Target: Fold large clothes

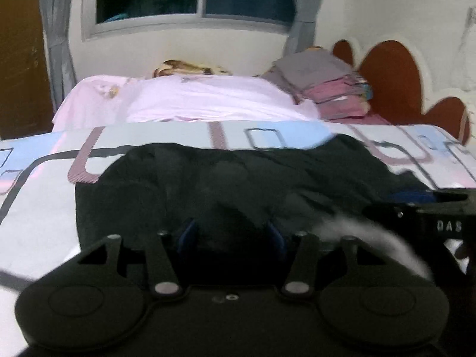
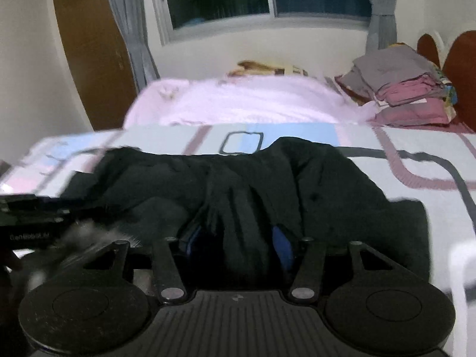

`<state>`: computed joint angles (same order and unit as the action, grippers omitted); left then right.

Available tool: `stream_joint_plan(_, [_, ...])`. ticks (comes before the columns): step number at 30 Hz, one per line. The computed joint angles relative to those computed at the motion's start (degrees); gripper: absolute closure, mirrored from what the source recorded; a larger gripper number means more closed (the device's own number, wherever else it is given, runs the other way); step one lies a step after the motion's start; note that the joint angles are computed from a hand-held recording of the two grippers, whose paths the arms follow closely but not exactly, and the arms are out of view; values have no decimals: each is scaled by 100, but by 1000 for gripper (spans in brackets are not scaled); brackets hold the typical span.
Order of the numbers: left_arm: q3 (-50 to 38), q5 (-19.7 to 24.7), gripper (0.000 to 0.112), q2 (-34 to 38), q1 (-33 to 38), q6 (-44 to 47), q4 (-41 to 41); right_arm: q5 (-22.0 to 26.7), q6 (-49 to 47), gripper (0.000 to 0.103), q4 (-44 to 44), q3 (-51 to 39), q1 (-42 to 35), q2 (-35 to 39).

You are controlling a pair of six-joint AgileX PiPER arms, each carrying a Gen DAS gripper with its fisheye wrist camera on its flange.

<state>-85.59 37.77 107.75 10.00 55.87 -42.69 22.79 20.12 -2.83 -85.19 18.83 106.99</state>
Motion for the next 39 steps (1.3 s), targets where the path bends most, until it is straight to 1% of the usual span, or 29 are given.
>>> stream_joint_plan(2, [604, -45, 49, -441, 73, 463, -209, 11, 5, 50, 144, 439, 100, -396])
stream_joint_plan(3, [810, -57, 47, -582, 91, 493, -177, 245, -32, 50, 215, 446, 167, -434])
stream_joint_plan(4, [900, -8, 51, -604, 88, 319, 1, 573, 33, 50, 97, 316, 263, -357])
stream_joint_plan(5, [912, 8, 51, -554, 27, 54, 289, 742, 42, 50, -21, 262, 367, -272])
stream_joint_plan(6, [992, -141, 51, -515, -53, -53, 518, 914, 98, 50, -196, 151, 464, -128])
stream_joint_plan(7, [1072, -335, 49, -457, -123, -15, 617, 967, 179, 51, -305, 63, 516, -5])
stream_joint_plan(9, [1038, -413, 49, -296, -132, -93, 557, 996, 486, 51, -675, -87, 626, 210])
stream_joint_plan(12, [814, -326, 49, -93, -150, -365, 639, 862, 1079, 51, -1371, -34, 803, 326])
stream_joint_plan(13, [761, -293, 48, -51, -148, -388, 642, 756, 1110, 51, -1408, 85, 780, 280])
stream_joint_plan(14, [719, -258, 48, -24, -151, -417, 658, 771, 1125, 51, -1390, 61, 777, 294])
stream_joint_plan(17, [361, 66, 47, 78, -232, -926, 1200, 1126, 1206, 51, -1500, -179, 885, 356])
stream_joint_plan(18, [342, 133, 47, 29, -252, -967, 1320, 1331, 1105, 50, -1428, -313, 897, 353])
stream_joint_plan(19, [351, 180, 46, -57, -243, -961, 1397, 1414, 1135, 50, -1443, -314, 897, 254])
stream_joint_plan(20, [485, 201, 45, -245, -192, -924, 1371, 1383, 1241, 50, -1516, -86, 847, -8])
stream_joint_plan(21, [660, 250, 40, -470, -55, -701, 1142, 1265, 1438, 50, -1608, 150, 847, -260])
stream_joint_plan(22, [835, 261, 28, -650, 96, -391, 854, 1077, 1486, 50, -1471, 487, 786, -588])
stream_joint_plan(23, [1122, 172, 23, -918, 264, -104, 633, 979, 1360, 50, -1186, 744, 696, -854])
stream_joint_plan(24, [1390, 119, 21, -1169, 449, 179, 473, 893, 1365, 50, -1026, 1053, 610, -1164])
stream_joint_plan(25, [1588, 208, 19, -1362, 685, 525, 270, 787, 1337, 50, -881, 1381, 505, -1476])
stream_joint_plan(26, [1755, 296, 18, -1524, 918, 738, 203, 753, 1139, 50, -546, 1751, 336, -1836])
stream_joint_plan(27, [1915, 370, 18, -1685, 1134, 880, 233, 823, 946, 44, -229, 2030, 182, -2134])
stream_joint_plan(29, [2212, 717, 19, -1946, 1683, 1449, 94, 735, 714, 30, 117, 2813, -63, -2910])
stream_joint_plan(30, [2373, 905, 25, -2037, 2013, 1758, 16, 797, 839, 30, 48, 3170, -139, -3312])
stream_joint_plan(31, [2519, 1009, 32, -2128, 2257, 1880, 75, 890, 797, 30, 171, 3447, -244, -3649])
stream_joint_plan(32, [2653, 1084, 33, -2185, 2470, 2045, 61, 943, 848, 30, 237, 3812, -333, -4083])
stream_joint_plan(34, [3059, 1226, 33, -2423, 3048, 2605, -282, 1115, 1171, 30, 127, 4305, -390, -4776])
stream_joint_plan(36, [3251, 1502, 33, -2632, 3522, 2865, -363, 1467, 1435, 30, 98, 4721, -324, -5512])
stream_joint_plan(37, [3436, 1639, 32, -2816, 3840, 3141, -437, 1688, 1690, 30, -83, 4880, -177, -5869])
stream_joint_plan(39, [3609, 1888, 29, -3008, 4363, 3569, -388, 2244, 2434, 30, -582, 5118, 401, -6524])
